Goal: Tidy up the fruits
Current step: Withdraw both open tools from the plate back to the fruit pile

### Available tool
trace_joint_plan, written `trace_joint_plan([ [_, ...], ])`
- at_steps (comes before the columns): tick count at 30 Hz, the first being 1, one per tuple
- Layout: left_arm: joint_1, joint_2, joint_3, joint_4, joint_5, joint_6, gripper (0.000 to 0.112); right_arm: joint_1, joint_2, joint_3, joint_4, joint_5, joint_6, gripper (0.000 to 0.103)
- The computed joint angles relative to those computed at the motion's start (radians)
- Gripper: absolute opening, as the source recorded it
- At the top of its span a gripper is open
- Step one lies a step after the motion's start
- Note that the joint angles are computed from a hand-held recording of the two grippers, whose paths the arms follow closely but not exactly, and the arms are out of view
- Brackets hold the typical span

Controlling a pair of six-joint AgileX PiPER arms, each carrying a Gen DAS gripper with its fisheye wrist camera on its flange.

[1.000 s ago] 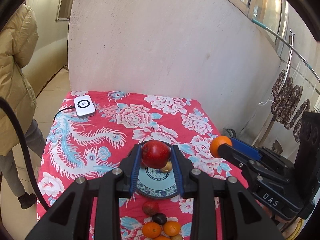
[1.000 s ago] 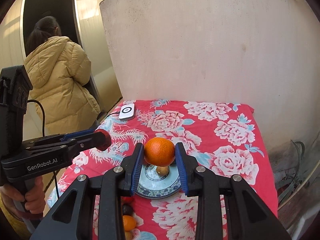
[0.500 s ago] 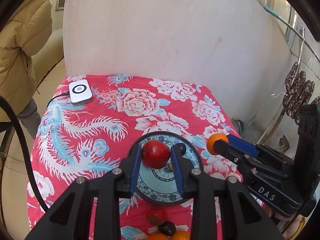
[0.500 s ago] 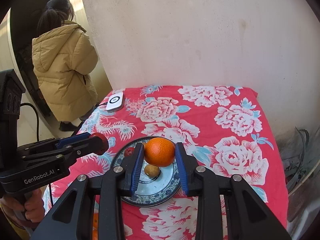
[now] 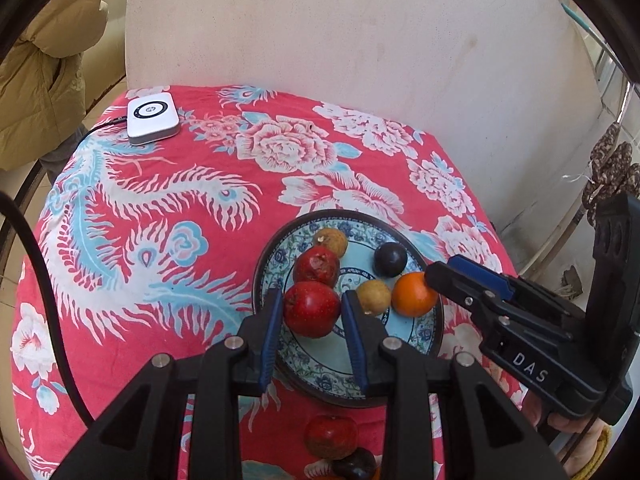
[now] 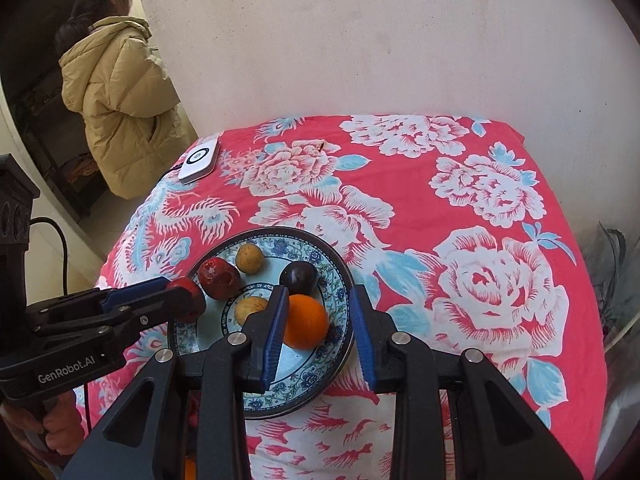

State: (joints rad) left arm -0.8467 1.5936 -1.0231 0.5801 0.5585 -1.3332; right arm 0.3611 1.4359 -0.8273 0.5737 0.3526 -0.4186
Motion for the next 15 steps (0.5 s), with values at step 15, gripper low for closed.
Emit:
trace_joint_plan([
  [15, -0.014, 0.030, -0.003, 0.075, -0.010, -0.046, 0.032, 0.009, -0.011, 0.021, 0.020, -0.017, -0.005, 0.033],
])
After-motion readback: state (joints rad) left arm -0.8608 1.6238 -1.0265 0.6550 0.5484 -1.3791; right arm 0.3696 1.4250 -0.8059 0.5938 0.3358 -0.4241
